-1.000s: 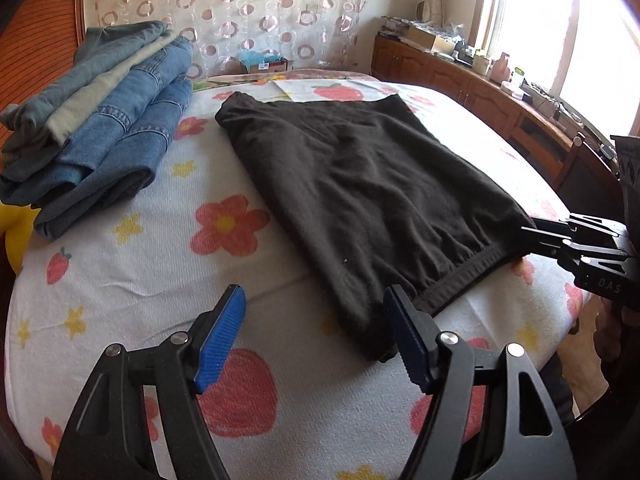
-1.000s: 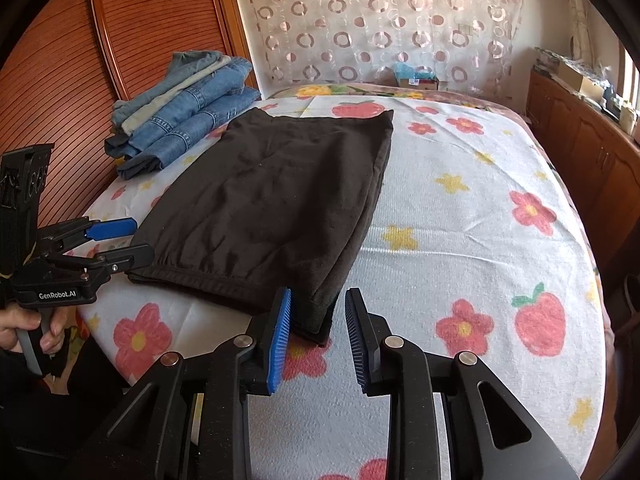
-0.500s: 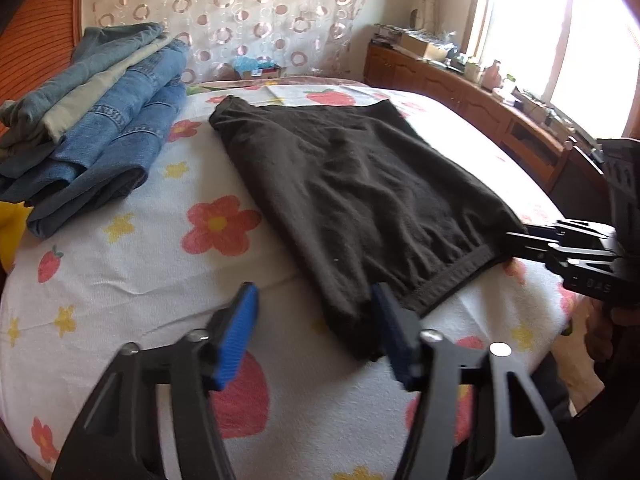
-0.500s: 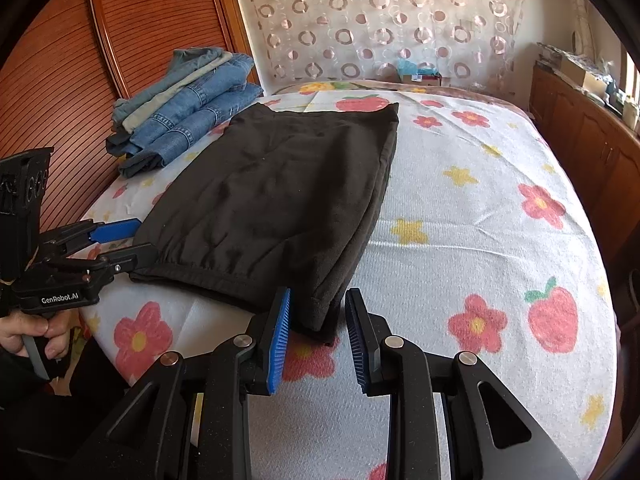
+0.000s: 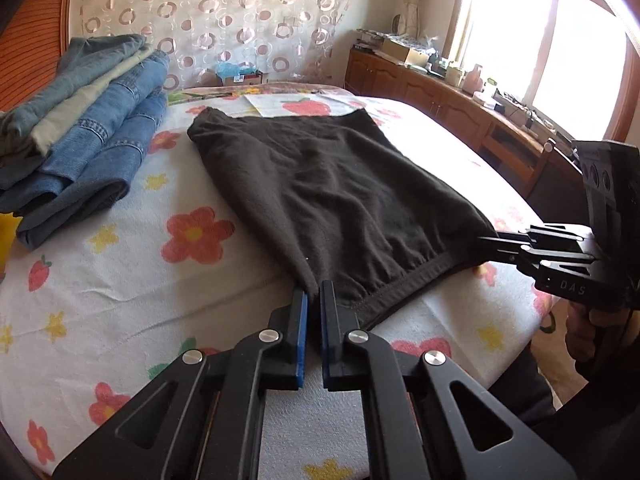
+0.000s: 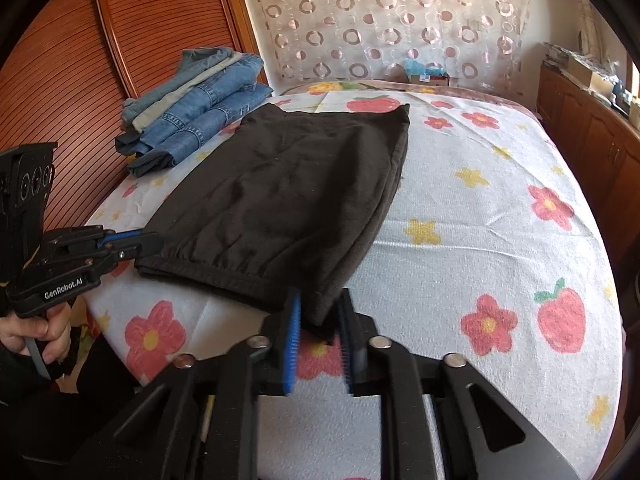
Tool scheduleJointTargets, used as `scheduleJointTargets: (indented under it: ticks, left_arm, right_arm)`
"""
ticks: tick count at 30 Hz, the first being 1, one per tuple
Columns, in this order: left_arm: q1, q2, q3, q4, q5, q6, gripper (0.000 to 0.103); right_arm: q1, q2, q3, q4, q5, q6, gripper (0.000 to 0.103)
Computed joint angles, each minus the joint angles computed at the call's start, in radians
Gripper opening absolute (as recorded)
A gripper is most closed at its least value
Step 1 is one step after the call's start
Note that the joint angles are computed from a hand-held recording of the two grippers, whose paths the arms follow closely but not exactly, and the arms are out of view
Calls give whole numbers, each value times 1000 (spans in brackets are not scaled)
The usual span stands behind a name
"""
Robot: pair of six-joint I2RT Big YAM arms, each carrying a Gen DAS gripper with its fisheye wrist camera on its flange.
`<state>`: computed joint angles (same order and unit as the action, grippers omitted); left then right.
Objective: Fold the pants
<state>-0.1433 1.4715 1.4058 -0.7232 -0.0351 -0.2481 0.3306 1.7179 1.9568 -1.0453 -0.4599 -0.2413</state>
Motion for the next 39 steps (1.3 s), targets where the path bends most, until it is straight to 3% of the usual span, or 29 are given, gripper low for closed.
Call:
scheduleJointTargets:
  ticks: [9,23,31,39]
  left_arm:
    - [-1,-48,13,22,-12,11,6]
    - [-11,-111,17,56,-17,26,6]
    - [15,-51,59,50,-11,40,6]
    - [49,47,158,26,1,61,6]
  right_arm:
    - [-9,-49,-15,18,-51,22,10]
    - [-39,-158,-114,108,-118,41,10]
    - [-14,-112,-88,155,-88,54,10]
    - [3,4,43,144,-50,52,10]
